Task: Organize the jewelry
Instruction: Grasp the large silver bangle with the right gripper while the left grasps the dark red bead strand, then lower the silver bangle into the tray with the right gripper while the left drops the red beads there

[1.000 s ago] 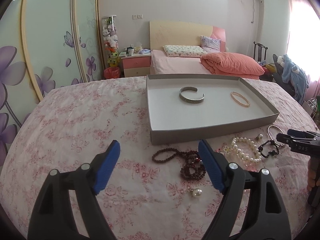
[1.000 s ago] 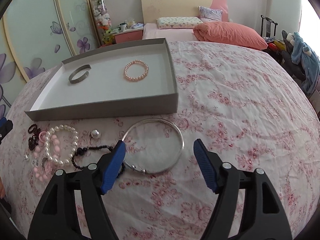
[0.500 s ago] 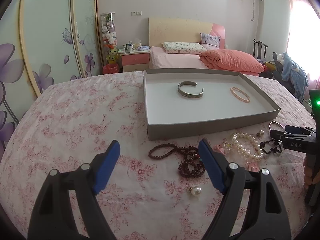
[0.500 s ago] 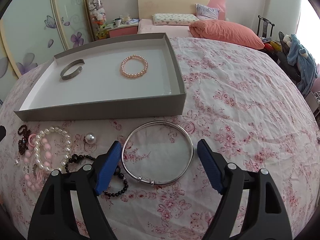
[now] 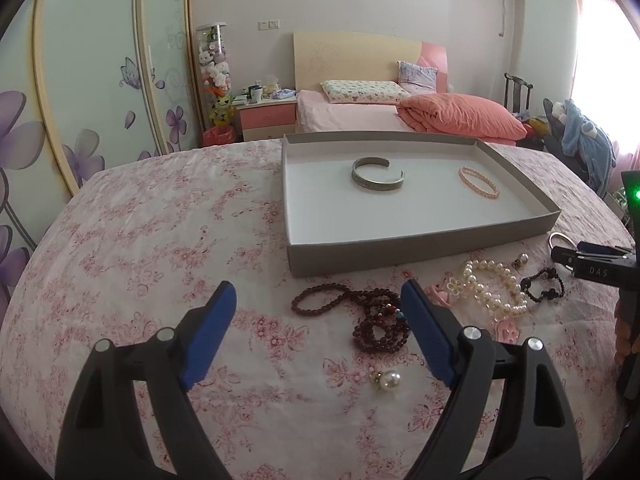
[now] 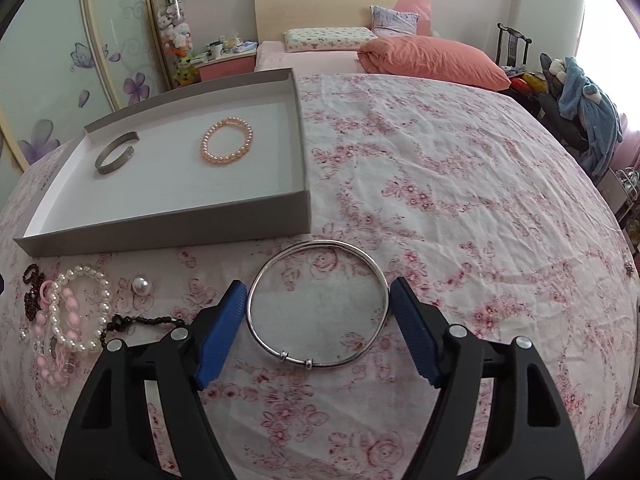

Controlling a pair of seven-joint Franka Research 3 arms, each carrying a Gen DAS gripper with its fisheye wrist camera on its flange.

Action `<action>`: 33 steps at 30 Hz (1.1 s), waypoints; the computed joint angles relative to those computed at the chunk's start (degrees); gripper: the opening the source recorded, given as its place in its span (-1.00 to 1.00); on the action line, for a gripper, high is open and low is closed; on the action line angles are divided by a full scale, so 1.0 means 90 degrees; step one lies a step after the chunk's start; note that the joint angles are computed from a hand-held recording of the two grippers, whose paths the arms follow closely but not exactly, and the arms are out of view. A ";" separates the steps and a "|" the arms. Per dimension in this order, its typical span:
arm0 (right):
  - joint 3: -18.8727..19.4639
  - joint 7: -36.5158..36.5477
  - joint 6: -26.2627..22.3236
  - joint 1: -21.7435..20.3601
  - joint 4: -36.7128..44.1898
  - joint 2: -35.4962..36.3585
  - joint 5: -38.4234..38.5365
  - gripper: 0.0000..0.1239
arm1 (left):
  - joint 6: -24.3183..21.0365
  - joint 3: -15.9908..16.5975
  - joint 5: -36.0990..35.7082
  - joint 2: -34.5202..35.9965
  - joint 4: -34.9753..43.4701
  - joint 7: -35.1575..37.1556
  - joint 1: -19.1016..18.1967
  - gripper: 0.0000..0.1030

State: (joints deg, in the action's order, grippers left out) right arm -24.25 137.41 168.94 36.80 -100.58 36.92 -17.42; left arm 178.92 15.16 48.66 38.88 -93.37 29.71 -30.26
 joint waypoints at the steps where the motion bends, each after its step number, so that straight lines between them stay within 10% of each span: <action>1: 0.0017 -0.0020 0.0014 -0.0025 -0.0013 -0.0009 0.0012 0.20 | -0.0090 -0.0120 -0.0041 0.0029 0.0061 0.0129 0.0076 0.60; 12: 0.0017 -0.0155 0.0066 -0.0045 -0.0045 -0.0023 0.0118 0.18 | -0.1550 -0.2105 -0.1496 0.0671 0.1120 0.2631 0.1343 0.60; 19: -0.0004 -0.0182 0.0066 -0.0024 -0.0046 -0.0019 0.0156 0.18 | -0.1753 -0.2231 -0.2153 0.0896 0.1410 0.3331 0.1401 0.59; 33: -0.0006 -0.0222 0.0066 -0.0019 -0.0043 -0.0017 0.0184 0.18 | -0.1458 -0.2188 -0.2579 0.0837 0.1221 0.3806 0.1310 -0.67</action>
State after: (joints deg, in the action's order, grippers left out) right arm -24.31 135.41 169.53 36.63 -100.97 36.76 -15.77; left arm 165.80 -4.54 25.45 46.41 -82.38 63.96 -18.47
